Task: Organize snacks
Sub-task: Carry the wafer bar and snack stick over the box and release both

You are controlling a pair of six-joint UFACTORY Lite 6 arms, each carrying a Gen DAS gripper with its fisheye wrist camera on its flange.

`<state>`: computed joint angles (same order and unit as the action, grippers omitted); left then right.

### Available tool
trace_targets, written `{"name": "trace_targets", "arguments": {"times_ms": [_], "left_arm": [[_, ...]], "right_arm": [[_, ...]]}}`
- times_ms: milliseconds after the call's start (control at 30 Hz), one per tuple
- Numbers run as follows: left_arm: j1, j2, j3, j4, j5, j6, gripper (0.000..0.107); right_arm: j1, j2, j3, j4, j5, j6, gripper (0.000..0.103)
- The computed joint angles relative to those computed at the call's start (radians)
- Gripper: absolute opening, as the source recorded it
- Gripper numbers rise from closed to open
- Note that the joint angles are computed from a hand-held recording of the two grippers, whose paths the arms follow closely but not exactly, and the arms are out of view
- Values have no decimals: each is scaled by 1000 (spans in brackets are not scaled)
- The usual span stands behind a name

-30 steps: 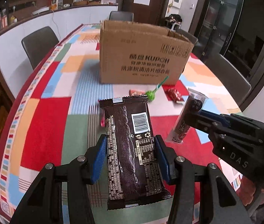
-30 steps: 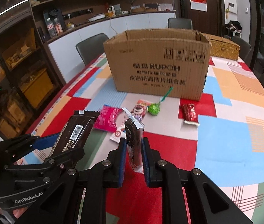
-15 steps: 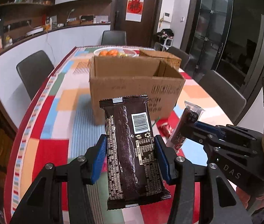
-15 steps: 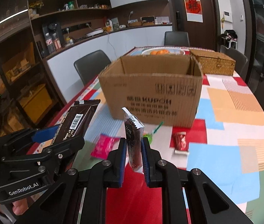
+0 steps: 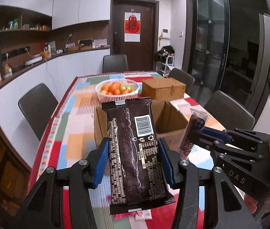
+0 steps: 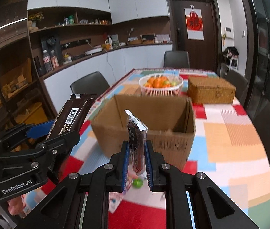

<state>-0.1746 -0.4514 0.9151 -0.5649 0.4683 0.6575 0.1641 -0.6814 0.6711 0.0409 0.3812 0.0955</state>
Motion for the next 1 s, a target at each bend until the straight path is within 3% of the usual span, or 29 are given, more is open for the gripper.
{"name": "trace_targets", "arguments": {"times_ms": [333,533,767,833,867,967,1000], "left_arm": [[7,292,278,-21,1,20,50],[9,487,460,2,60,-34,50],[-44,695,665,231,54,-233,51],[-63,708,672,338,31,-320,56],[-67,715,676,374,24,-351,60],[-65,662,597,399,-10,-369,60],[-63,639,566,397,-20,-363,61]], "right_arm": [[-53,251,255,-17,-40,-56,17],[-101,398,372,56,-56,-152,17],[-135,582,497,149,-49,-249,17],[-138,627,527,139,-47,-241,18],[-149,657,549,186,-34,-287,19],[-169,696,571,236,-10,-325,38],[-172,684,553,232,-22,-321,38]]}}
